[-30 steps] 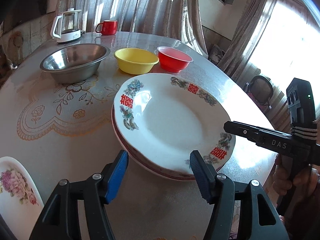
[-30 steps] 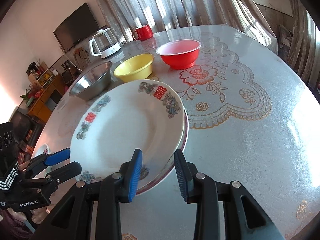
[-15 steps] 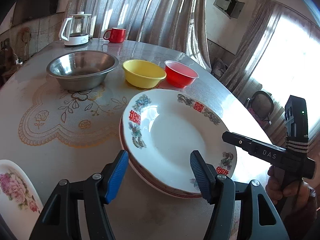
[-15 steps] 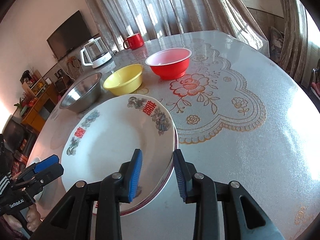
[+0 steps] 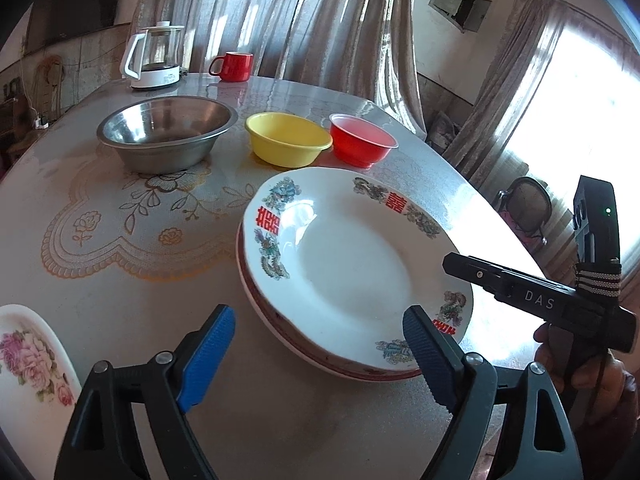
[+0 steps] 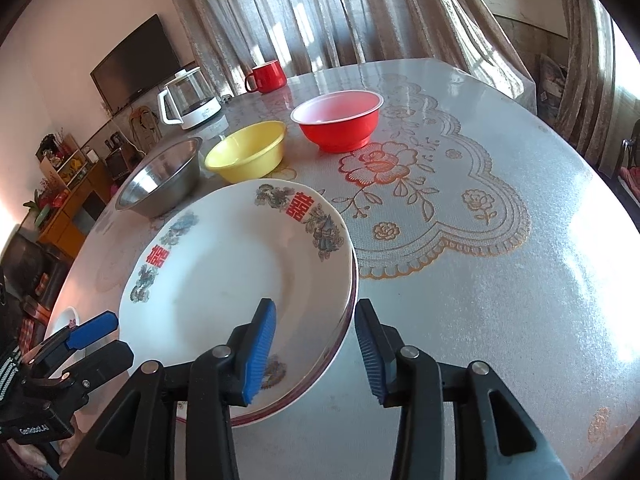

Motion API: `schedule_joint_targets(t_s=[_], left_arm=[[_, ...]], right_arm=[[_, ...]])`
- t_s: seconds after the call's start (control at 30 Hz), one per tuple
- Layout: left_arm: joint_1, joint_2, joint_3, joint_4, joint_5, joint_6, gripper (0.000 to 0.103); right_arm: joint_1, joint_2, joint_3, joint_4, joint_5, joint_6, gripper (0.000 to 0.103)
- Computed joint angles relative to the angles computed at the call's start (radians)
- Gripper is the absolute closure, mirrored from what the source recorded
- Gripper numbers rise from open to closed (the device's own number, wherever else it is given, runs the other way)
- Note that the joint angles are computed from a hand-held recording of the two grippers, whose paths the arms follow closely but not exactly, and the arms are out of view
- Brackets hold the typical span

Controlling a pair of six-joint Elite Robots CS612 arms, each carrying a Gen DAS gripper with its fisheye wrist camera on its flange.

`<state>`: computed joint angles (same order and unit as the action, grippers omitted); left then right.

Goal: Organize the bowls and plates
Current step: 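Open the left gripper and withdraw from the stacked plates, then grasp the rim of the pink rose plate with the right gripper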

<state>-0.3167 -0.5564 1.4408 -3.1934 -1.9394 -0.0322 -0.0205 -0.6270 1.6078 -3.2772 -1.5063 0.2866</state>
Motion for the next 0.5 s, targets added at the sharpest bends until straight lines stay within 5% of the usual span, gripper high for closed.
schedule_joint_targets(t_s=[0.23, 0.5], left_arm=[[-0.002, -0.023, 0.034, -0.022, 0.130, -0.044, 0.004], [0.008, -0.040, 0.060, -0.043, 0.149, -0.065, 0.000]], right_arm=[[0.003, -0.002, 0.005, -0.028, -0.023, 0.019, 0.057], [0.010, -0.007, 0.011, -0.060, -0.006, 0.016, 0.056]])
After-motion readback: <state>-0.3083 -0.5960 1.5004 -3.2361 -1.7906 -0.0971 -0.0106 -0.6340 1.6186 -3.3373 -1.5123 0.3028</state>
